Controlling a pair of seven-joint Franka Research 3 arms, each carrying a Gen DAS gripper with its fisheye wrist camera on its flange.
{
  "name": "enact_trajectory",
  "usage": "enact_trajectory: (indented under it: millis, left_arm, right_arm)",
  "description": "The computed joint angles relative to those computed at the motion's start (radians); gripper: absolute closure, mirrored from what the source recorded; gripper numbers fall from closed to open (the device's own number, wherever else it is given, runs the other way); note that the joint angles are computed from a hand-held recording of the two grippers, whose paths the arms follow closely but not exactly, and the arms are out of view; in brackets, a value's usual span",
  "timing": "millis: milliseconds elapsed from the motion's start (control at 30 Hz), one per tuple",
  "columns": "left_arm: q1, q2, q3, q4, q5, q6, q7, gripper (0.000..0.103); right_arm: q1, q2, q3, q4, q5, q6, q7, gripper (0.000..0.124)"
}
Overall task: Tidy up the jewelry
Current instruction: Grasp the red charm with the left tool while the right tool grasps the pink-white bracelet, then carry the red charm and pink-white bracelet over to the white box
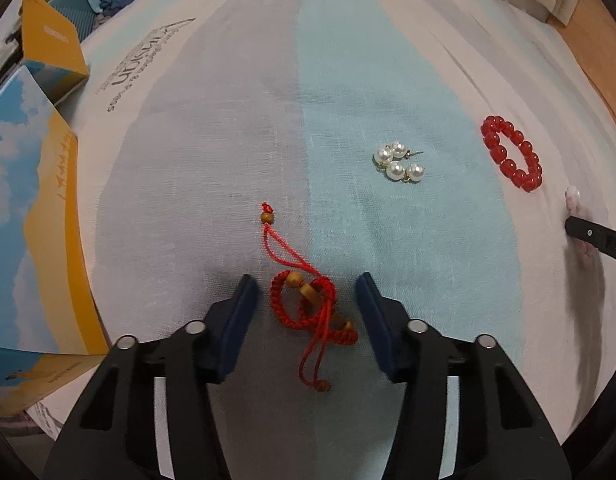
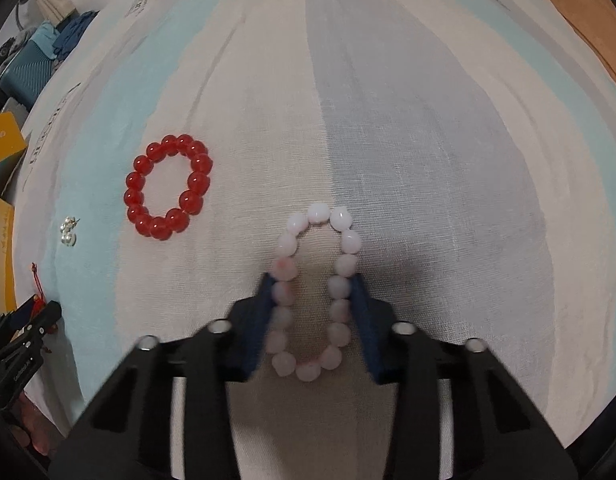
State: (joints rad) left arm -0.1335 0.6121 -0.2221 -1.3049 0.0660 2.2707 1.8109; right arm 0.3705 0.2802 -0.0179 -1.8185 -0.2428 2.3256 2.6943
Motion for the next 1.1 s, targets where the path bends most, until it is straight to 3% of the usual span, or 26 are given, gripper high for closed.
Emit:
enact_trajectory:
  millis: [133,267,1100]
  left_arm:
    - [0.004,-0.009,-0.005,-0.006,0.001,-0.006,0.022,0.077]
    - [0.021,-0.019,-0.020,-0.006,-0.039,-0.030,0.053,0.087]
    - [0.047,-0.129,-0.018,-0.071,-0.100,-0.011,0.103,0.088]
  right_arm:
    - [-0.001,-0.017,0.001,-0.011,-0.002,-0.001,0.004,0.104]
    - [0.001,-0.031,0.005,-0.021,-0.009,0.009,0.016,0.105]
    - [0.009,-0.121,0.048,-0.006,-0.115,-0.022,0.082,0.105]
